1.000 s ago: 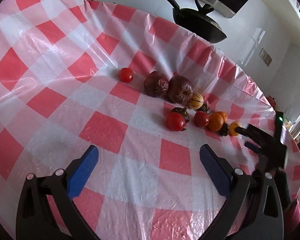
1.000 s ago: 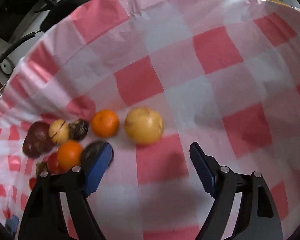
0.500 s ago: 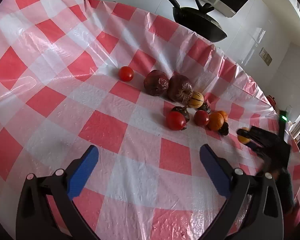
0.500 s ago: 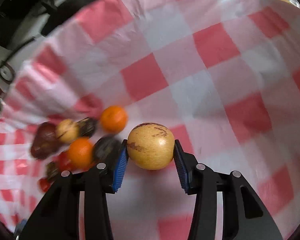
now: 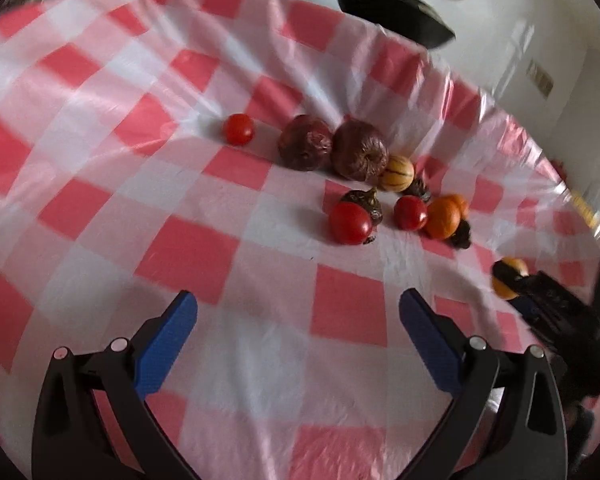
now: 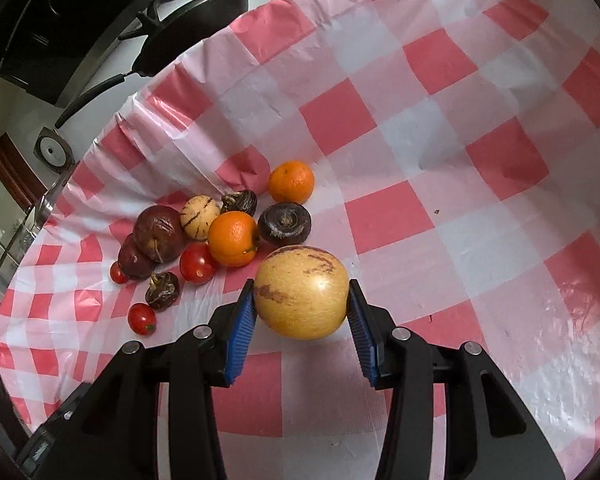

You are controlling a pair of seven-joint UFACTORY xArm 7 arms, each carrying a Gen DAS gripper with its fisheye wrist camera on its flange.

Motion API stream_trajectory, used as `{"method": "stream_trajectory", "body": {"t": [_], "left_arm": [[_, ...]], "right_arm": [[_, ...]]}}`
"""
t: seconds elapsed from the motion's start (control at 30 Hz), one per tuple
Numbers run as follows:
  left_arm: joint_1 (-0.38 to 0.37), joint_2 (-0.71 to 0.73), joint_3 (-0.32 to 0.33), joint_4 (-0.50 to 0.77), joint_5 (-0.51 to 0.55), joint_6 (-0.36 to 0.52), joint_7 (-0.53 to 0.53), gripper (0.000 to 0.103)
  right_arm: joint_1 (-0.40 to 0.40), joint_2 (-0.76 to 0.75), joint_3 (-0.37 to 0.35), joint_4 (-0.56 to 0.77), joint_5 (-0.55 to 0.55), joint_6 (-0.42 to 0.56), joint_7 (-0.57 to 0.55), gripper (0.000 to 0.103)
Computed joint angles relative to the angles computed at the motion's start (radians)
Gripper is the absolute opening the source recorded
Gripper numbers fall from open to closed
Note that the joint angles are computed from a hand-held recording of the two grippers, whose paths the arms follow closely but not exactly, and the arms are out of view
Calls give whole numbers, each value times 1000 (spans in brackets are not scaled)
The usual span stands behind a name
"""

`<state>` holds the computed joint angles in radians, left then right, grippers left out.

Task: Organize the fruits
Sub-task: 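Grasp the yellow pear-like fruit with the right tool while the left tool grasps a red tomato, then carry both fruits to the white box and open both tools to drop them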

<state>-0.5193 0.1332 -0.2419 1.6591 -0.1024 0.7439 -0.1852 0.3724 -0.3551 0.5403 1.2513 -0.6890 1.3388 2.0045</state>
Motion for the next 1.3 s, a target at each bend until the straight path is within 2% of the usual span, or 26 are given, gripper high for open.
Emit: {"method": "stream_trajectory", "body": {"t": [0.17,0.23,0.33,0.4,0.47,0.67,0.8,1.0,1.3], "left_arm": [[-115,207,13,290,217,125,-24,98],[-159,310,28,450,243,218,-1,94],[-215,421,72,623,264,304,-3,81],[-243,469,96,702,270,364,20,42],[-256,432,116,642,285,335,28,33],[-204,189,87,263,306,117,31,33],[-157,96,52,143,278,74,-11,33],[-111,-63,20,-46,332,16,-101,33],[-6,-288,-16,-277,244,-11,-26,33]], "right_arm": [[-1,0,0,-4,-7,-8,-5,45],[-1,2,2,-2,-11,-2,-5,45],[0,6,0,0,-13,-2,-7,45],[2,5,-3,-2,-14,-5,-7,45],[3,1,-5,-7,-12,-11,-2,45],[-2,-6,-6,-14,-5,-22,3,45],[-4,-4,-2,-12,-8,-19,2,45],[-5,-3,1,-10,-11,-15,5,45],[-2,0,-4,-9,-15,-20,-6,45]]}}
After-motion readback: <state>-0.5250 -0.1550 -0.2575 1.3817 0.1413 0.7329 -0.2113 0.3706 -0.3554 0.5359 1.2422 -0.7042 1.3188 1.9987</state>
